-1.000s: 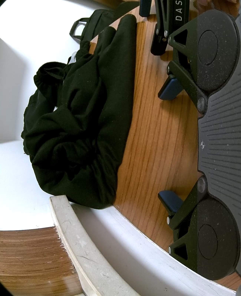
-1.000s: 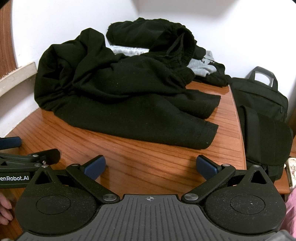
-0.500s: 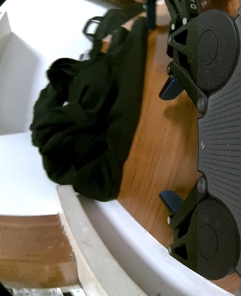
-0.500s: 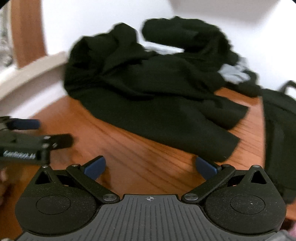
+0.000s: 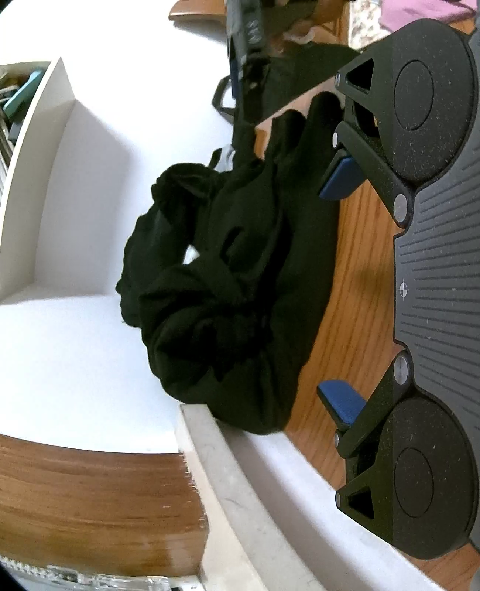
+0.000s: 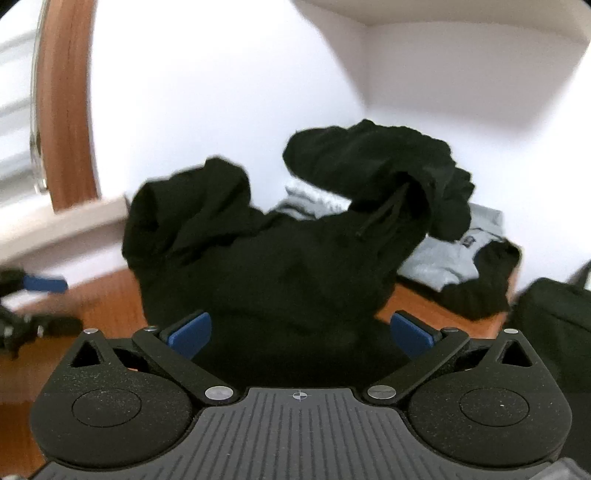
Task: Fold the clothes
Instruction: 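Reach both grippers into the black clothes pile and close on the garment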
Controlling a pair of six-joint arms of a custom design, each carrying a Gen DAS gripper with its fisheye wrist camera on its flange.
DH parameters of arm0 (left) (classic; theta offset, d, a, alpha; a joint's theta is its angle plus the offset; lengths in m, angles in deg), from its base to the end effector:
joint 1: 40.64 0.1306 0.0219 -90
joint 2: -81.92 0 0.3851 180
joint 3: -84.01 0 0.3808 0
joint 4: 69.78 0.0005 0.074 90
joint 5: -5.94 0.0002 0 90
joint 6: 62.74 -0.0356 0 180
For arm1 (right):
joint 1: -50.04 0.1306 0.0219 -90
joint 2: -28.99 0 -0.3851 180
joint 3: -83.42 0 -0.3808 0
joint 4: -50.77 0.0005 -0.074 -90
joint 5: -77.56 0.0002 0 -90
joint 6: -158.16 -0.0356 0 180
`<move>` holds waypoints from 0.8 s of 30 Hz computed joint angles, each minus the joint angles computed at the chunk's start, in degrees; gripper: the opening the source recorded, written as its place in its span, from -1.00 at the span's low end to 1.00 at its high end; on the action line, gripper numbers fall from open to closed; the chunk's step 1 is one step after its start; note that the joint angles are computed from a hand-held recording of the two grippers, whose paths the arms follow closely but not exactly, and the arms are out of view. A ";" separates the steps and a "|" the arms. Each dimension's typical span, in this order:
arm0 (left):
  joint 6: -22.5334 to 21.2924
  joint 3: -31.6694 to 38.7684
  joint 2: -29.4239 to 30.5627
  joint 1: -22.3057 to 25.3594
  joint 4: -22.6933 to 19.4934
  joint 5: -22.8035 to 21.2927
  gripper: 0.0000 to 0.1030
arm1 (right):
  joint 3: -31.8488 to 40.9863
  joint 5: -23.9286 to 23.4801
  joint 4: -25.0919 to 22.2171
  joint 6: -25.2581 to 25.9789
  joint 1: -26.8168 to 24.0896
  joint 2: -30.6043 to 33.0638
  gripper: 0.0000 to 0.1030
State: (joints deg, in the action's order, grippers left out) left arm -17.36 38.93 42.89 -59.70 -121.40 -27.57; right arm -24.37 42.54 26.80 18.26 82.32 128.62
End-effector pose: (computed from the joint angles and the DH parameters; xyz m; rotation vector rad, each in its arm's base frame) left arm 0.6987 -0.2733 0.2537 1.4533 1.6902 -1.0127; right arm 0.4243 0.2329 0.2610 0.6726 1.9381 -0.3268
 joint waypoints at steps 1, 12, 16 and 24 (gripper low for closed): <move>1.97 -1.03 -0.61 -0.26 1.24 -0.53 1.00 | -1.94 -1.64 2.33 1.54 -1.37 -1.58 0.81; 17.31 -16.30 -11.48 -5.15 17.04 -4.57 0.82 | -11.68 -24.02 19.21 20.14 -17.40 -8.27 -0.47; 21.55 -21.06 -14.50 -7.14 21.69 -8.34 0.65 | -10.79 -34.07 21.32 23.05 -21.94 -5.81 -0.46; 23.37 -25.32 -16.58 -10.22 23.08 -13.54 0.11 | -10.59 -47.19 25.01 24.60 -25.71 -6.07 -0.84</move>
